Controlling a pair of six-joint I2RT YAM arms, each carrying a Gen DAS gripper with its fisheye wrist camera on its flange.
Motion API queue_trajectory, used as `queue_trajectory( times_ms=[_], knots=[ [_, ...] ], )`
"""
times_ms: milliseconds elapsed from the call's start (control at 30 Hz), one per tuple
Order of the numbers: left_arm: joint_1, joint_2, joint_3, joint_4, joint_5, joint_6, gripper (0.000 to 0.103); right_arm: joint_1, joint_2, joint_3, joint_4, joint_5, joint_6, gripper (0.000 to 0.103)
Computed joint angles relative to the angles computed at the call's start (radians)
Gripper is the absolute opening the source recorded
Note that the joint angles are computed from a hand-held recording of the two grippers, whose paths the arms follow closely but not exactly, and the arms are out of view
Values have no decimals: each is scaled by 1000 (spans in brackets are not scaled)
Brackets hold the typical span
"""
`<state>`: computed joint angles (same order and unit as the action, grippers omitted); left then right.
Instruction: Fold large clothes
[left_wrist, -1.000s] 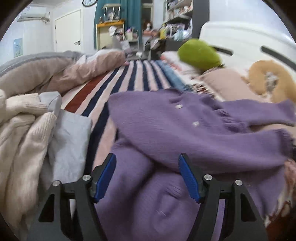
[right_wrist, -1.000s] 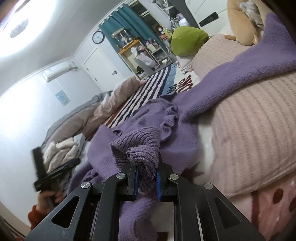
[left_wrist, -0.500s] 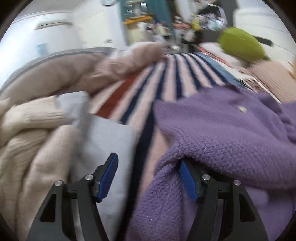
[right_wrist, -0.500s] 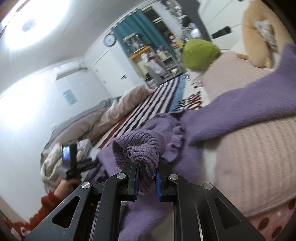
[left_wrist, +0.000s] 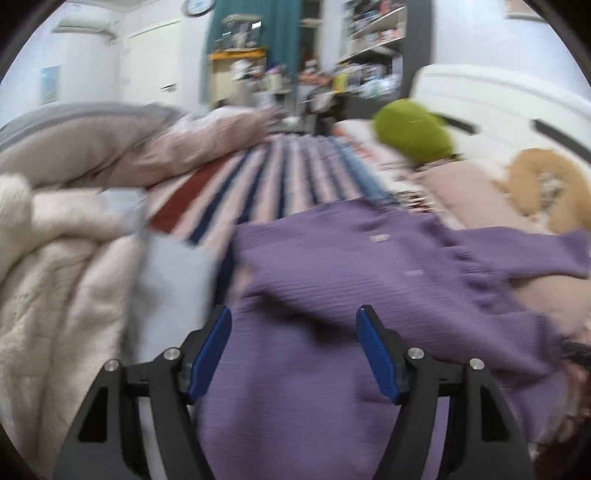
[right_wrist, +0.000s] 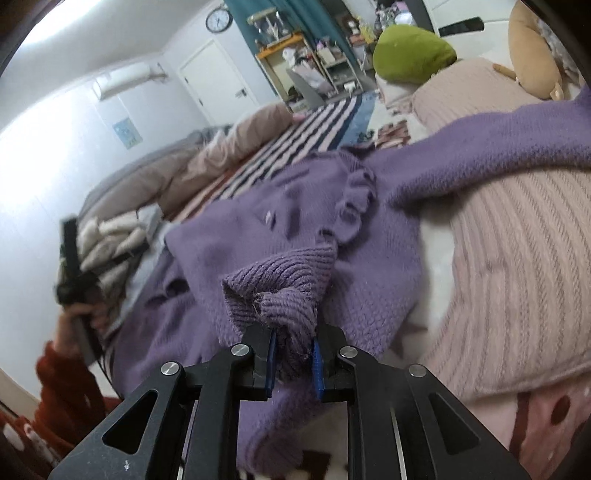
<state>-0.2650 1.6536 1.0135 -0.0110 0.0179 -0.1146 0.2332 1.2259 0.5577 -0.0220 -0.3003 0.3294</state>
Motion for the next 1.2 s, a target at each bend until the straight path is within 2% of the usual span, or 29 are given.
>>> queue_trajectory(
  times_ms=[100, 167, 267, 367, 433, 467, 567, 600, 633, 667, 767, 833, 933, 1000, 1200],
  knots=[
    [-65, -26, 12, -15, 34, 13, 69, 19, -70, -26, -53, 40, -8, 29],
    [-110, -42, 7, -20, 25, 20, 70, 27, -176, -59, -101, 83, -7, 51],
    [-162, -74, -27, -1, 23, 23, 75, 17, -294, -85, -197, 104, -6, 59],
    [-201, -96, -65, 19, -7, 10, 76, -3, -296, -103, -247, 25, 20, 68],
    [-212, -109, -93, 22, -14, -4, 76, 0, -274, -136, -196, -48, 63, 68],
    [-218, -127, -119, 26, -14, -11, 76, 3, -250, -161, -134, -91, 92, 68],
    [-221, -145, -157, 24, -4, -32, 76, 48, -133, -183, 24, -105, 139, 68],
    [-223, -154, -171, 24, -6, -38, 76, 65, -94, -177, 51, -87, 137, 66],
    [-226, -161, -186, 31, -9, -43, 76, 78, -68, -177, 76, -68, 131, 44],
    [-226, -175, -201, 28, -11, -48, 76, 93, -45, -168, 82, -28, 123, 6],
    [-214, -220, -242, 27, -1, -49, 76, 96, -140, -182, 45, 23, 128, 4],
    [-210, -239, -258, 27, 5, -49, 76, 103, -273, -174, -86, 69, 78, 3],
    [-209, -257, -280, 32, 13, -47, 76, 99, -394, -159, -258, 91, 39, 3],
    [-215, -262, -296, 43, 10, -46, 76, 62, -439, -183, -315, 69, 27, 3],
    [-223, -258, -325, 56, 15, -58, 76, -3, -458, -306, -269, -37, 77, 2]
  ],
)
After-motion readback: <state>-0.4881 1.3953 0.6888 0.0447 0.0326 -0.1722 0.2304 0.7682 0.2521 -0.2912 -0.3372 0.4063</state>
